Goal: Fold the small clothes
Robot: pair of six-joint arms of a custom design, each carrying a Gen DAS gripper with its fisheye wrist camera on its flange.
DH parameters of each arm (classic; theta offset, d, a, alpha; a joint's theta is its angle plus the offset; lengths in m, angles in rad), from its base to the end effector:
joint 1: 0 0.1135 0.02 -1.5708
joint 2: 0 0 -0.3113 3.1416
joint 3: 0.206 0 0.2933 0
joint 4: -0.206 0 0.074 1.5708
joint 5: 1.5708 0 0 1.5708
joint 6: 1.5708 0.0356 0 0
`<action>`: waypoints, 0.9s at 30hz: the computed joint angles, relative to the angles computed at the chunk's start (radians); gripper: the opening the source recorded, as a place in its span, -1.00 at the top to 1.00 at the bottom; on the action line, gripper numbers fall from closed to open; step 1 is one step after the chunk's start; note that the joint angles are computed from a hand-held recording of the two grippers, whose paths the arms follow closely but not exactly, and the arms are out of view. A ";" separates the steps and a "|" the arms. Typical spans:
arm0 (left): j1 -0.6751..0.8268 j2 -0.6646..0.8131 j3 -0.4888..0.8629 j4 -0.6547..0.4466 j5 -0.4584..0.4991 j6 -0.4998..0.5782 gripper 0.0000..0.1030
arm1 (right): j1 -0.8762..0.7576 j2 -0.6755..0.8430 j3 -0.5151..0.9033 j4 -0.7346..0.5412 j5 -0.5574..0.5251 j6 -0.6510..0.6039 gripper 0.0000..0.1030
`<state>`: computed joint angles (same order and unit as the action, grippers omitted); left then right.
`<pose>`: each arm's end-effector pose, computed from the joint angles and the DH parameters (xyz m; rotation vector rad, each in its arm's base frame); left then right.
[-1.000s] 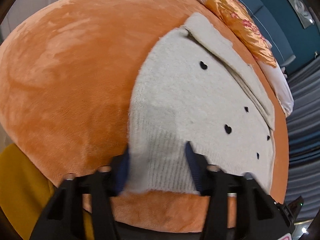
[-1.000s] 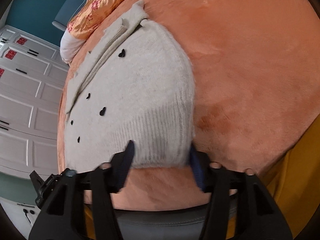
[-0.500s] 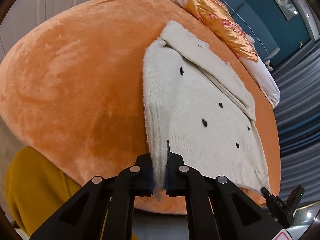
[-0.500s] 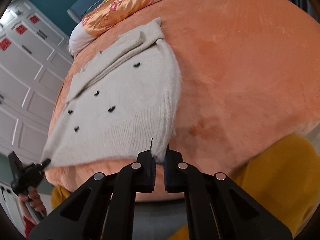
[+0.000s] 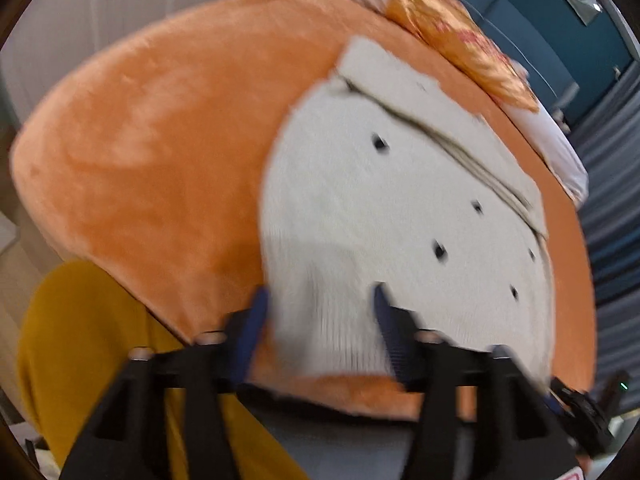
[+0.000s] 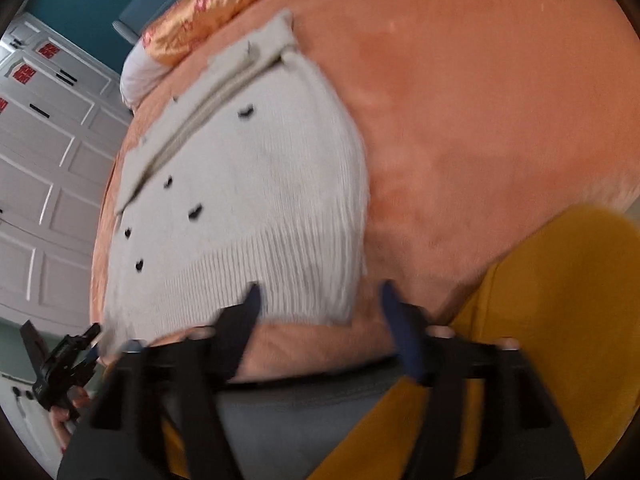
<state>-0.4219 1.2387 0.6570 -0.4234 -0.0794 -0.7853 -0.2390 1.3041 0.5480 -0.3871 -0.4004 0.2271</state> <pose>0.2293 -0.0998 0.2077 -0.5014 2.5624 -0.3453 0.2290 -0.0415 0.1633 0.5011 2.6192 0.5371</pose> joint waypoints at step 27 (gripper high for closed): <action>-0.030 -0.268 0.017 -0.432 0.184 0.138 0.96 | -0.060 -0.215 0.100 -0.539 0.077 -0.459 0.91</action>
<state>-0.4519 0.9707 0.6736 -0.8558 0.1041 -0.6472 -0.2993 1.0891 0.6483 -0.9258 -0.3231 -0.2321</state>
